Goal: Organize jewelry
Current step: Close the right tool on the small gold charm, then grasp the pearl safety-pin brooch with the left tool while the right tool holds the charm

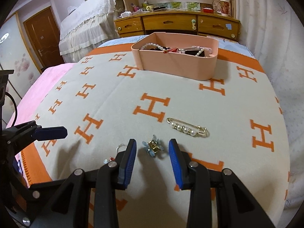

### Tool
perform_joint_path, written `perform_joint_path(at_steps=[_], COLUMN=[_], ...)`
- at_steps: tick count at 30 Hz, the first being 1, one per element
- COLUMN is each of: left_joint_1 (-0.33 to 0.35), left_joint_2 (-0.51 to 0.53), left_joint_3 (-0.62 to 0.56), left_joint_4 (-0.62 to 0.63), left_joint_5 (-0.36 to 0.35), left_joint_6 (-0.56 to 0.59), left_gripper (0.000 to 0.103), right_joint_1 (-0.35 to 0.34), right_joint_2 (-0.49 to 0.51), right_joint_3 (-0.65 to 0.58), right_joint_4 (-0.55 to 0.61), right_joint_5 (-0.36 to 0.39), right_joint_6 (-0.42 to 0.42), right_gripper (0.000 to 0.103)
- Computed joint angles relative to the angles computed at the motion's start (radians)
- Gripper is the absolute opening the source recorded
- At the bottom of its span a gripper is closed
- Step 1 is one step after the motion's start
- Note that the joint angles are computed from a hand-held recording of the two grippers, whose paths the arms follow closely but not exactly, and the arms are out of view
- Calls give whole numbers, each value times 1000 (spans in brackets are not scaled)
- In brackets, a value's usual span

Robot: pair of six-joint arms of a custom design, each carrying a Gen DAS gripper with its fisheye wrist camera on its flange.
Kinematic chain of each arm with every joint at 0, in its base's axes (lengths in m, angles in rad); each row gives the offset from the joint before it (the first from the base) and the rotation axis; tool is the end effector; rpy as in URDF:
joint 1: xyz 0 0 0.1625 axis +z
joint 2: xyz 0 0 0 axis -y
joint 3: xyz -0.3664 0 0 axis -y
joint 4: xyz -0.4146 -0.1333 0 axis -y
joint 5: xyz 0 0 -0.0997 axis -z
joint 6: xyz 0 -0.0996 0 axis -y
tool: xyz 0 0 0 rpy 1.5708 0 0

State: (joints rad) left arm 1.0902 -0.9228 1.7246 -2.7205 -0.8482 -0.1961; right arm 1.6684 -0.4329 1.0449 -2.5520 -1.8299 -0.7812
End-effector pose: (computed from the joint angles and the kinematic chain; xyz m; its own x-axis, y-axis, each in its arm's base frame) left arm -0.1140 -0.6495 0.1205 -0.8393 -0.0184 -0.5434 0.2764 0.8462 -0.4555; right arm 0.1852 -0.7854 0.0242 -0.6255 -0.6551 0.4238 -0.7483 0.6575 -0.0880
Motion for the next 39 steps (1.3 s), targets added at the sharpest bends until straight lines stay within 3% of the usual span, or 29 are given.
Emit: perform_joint_path(at_steps=[1,10,13,20,23,25,27,33,36,39], left_joint_1=[0,-6,-8,3,12,24,32,32,31,34], left_joint_2=[2,18,38,151,230,283,322,373,396,400], left_joint_3=[-3,-20,-49,-246,-374,-468,-533,-616,-652,-672], left_joint_4=[6,20,28,129,225,326,375,391,457,494], left_joint_5=[-3,8,26,-9,-19,-34,-41,-47,-47,-79], left_joint_6=[1,11,30,224,330,357,387,496,534,548], left_gripper=[94,93,89,87,70,53,47,46,34,30], right_joint_1=[0,-34,-47,-68,-74,-77,-80,-91,-92,-95], right_joint_2=[-1,-53,-76,-123,-141,-150,-154,-168,-167,-166], right_joint_3=[1,43,65,117,144,156,157,168,167,163], right_joint_4=[-3,-8,-20,-37,-50,-58,-58,-57,-54,-50], right_joint_5=[-2,38,47,66,70,70,72,88,94,103], right_joint_6=[-4,94,129,171,171,174,180,178,178,182], right_gripper=[22,22,22,22,22,22,22,22,22,23])
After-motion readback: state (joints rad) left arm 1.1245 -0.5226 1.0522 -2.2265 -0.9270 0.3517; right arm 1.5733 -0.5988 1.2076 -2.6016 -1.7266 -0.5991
